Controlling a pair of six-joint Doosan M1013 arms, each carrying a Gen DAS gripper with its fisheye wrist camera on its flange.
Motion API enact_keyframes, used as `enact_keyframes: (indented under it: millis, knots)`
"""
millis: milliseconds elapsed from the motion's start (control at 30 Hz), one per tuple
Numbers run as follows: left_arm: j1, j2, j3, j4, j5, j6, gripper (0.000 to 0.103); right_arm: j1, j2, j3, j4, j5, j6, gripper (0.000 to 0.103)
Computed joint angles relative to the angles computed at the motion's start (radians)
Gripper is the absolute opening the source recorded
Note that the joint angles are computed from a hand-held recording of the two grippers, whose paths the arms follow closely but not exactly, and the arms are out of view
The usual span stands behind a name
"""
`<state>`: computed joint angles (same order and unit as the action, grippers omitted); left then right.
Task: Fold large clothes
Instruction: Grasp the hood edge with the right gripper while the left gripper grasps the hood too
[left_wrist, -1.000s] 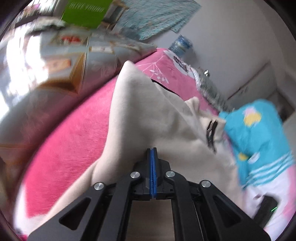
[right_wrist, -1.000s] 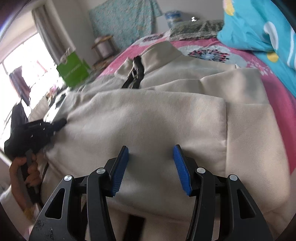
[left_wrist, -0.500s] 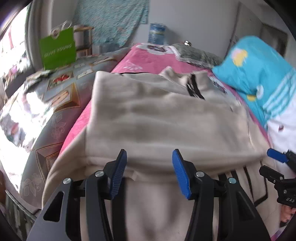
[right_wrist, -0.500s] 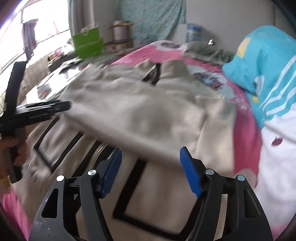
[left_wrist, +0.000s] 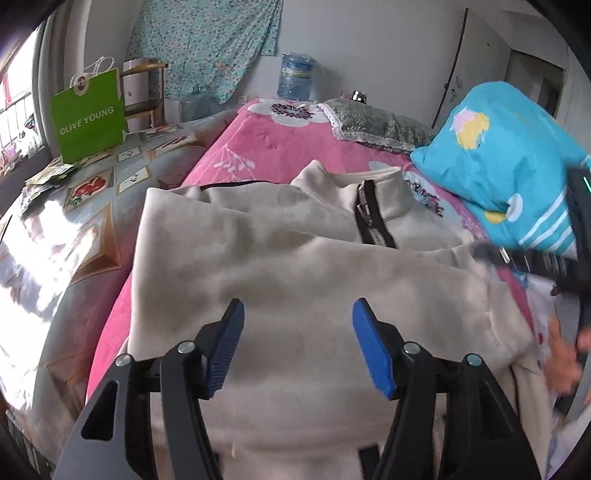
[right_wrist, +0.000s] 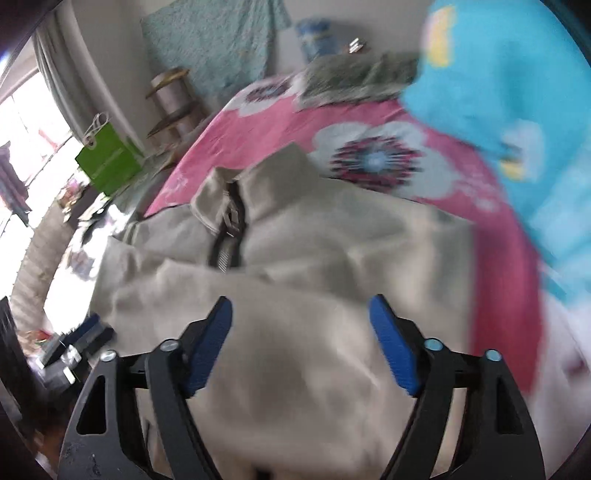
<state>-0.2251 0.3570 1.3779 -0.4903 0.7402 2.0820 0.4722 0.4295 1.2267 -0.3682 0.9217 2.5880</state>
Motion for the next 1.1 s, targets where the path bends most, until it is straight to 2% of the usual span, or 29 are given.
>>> enact_keyframes:
  millis: [67, 133, 167, 200, 267, 367, 400, 467, 533, 567, 600, 633, 667, 700, 767, 833, 867, 933, 1033, 1100]
  knots:
    - [0.001, 0.019, -0.006, 0.008, 0.007, 0.020, 0.060, -0.009, 0.062, -0.096, -0.020, 0.092, -0.036, 0.080]
    - [0.005, 0.036, -0.002, -0.005, 0.009, 0.053, 0.060, -0.020, 0.129, -0.198, -0.061, 0.203, -0.001, 0.081]
    - [0.008, 0.037, 0.009, -0.027, -0.003, 0.079, 0.061, -0.033, 0.145, -0.221, -0.044, 0.213, 0.020, 0.081]
    - [0.008, 0.035, 0.024, -0.039, -0.025, 0.095, 0.061, -0.050, 0.157, -0.237, -0.008, 0.210, 0.045, 0.081]
    - [-0.011, 0.027, 0.047, 0.013, -0.075, 0.097, 0.064, -0.081, 0.160, -0.234, 0.052, 0.177, 0.108, 0.081]
    - [-0.014, 0.025, 0.063, 0.000, -0.101, 0.124, 0.065, -0.116, 0.128, -0.165, 0.130, -0.010, 0.232, 0.081]
    - [-0.007, 0.028, 0.061, -0.034, -0.089, 0.142, 0.065, -0.121, 0.131, -0.168, 0.138, -0.028, 0.231, 0.081]
    - [-0.003, 0.032, 0.056, -0.051, -0.078, 0.147, 0.065, -0.122, 0.163, -0.228, 0.119, 0.059, 0.209, 0.081]
    - [-0.006, 0.031, 0.058, -0.034, -0.086, 0.142, 0.065, -0.124, 0.174, -0.232, 0.115, 0.069, 0.234, 0.082]
    - [-0.005, 0.032, 0.056, -0.041, -0.083, 0.146, 0.065, -0.123, 0.178, -0.233, 0.117, 0.076, 0.251, 0.071]
    - [-0.002, 0.034, 0.055, -0.052, -0.079, 0.153, 0.065, -0.118, 0.180, -0.232, 0.091, 0.099, 0.282, 0.057]
    - [0.000, 0.035, 0.053, -0.062, -0.074, 0.158, 0.065, -0.103, 0.174, -0.215, 0.014, 0.121, 0.349, 0.025]
    - [0.003, 0.038, 0.046, -0.064, -0.063, 0.156, 0.065, -0.093, 0.156, -0.182, -0.038, 0.091, 0.412, 0.014]
    - [0.002, 0.039, 0.042, -0.058, -0.051, 0.145, 0.065, -0.076, 0.127, -0.129, -0.117, 0.040, 0.501, 0.012]
    - [0.015, 0.046, 0.007, -0.076, 0.021, 0.120, 0.065, -0.037, 0.105, -0.089, -0.233, 0.051, 0.552, 0.011]
    - [0.039, 0.045, -0.016, -0.170, 0.069, 0.117, 0.065, 0.000, 0.097, -0.079, -0.312, 0.094, 0.522, 0.011]
    - [0.049, 0.037, -0.020, -0.229, 0.053, 0.126, 0.065, 0.024, 0.088, -0.062, -0.363, 0.107, 0.520, 0.011]
    - [0.051, 0.035, -0.040, -0.271, 0.013, 0.122, 0.065, 0.063, 0.078, -0.041, -0.430, 0.141, 0.487, 0.011]
    - [0.025, 0.093, -0.157, -0.208, 0.085, 0.065, 0.066, 0.096, 0.071, -0.017, -0.520, 0.153, 0.462, 0.011]
    - [-0.007, 0.115, -0.202, -0.137, 0.076, 0.058, 0.065, 0.103, 0.061, -0.006, -0.544, 0.147, 0.456, 0.011]
